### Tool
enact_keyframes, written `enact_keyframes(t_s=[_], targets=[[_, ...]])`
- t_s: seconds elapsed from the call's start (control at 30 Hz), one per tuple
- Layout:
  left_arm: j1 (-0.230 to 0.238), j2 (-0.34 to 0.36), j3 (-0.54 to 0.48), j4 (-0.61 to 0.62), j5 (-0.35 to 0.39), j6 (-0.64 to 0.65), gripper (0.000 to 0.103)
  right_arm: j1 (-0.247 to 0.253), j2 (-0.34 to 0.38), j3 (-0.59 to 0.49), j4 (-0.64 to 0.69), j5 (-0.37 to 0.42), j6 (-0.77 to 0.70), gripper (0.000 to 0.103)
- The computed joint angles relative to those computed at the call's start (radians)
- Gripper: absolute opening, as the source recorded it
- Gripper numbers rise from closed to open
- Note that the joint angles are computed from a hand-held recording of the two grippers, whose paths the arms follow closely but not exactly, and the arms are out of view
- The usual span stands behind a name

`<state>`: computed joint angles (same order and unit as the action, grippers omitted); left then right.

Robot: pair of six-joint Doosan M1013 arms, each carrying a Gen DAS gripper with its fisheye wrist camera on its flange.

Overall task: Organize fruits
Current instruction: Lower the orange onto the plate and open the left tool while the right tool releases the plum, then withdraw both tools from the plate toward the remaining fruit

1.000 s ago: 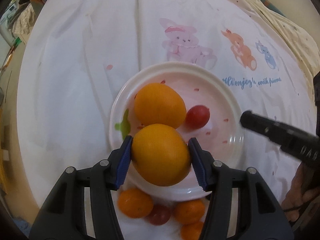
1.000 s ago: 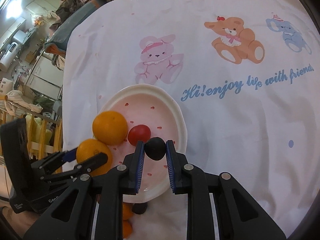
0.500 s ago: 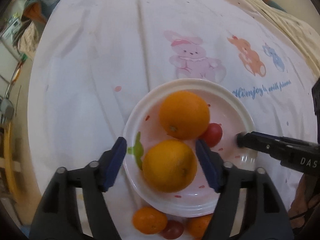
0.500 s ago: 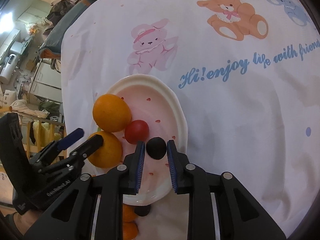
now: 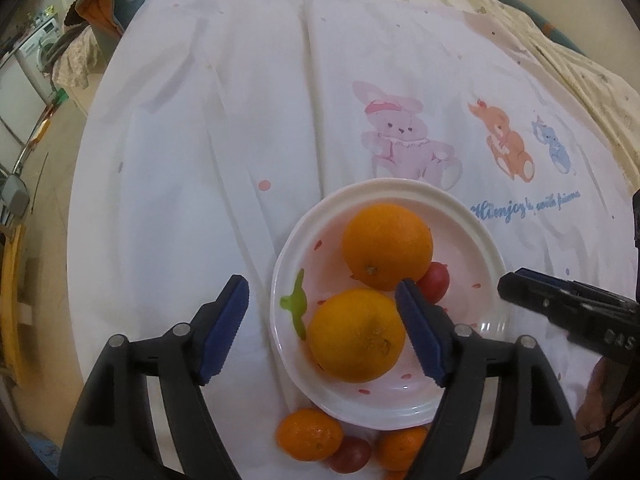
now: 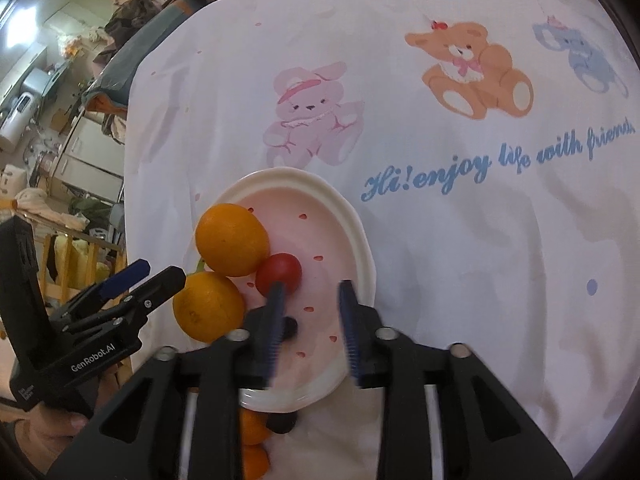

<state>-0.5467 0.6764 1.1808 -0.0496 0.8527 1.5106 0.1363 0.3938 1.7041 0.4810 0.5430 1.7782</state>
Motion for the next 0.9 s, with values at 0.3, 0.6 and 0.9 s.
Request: enact_keyframes(t_s=[0.3,0.6,0.9], targets=[[0.01,-0.034,0.04,-0.045,-0.04,0.017,0.091,0.012,-0.049,0.027,-0.109,-0.072,0.098,0.082],[0.012,-0.104,0.112,-0.051,-0.093,0.032,0.091,0.027,-0.121,0.087,-0.148,-0.11,0.169,0.085],[0.029,-0.179,0.212,-0.061,-0.139,0.026,0.091,0.062,-0.203,0.176,-0.221,-0.151,0.301,0.091]])
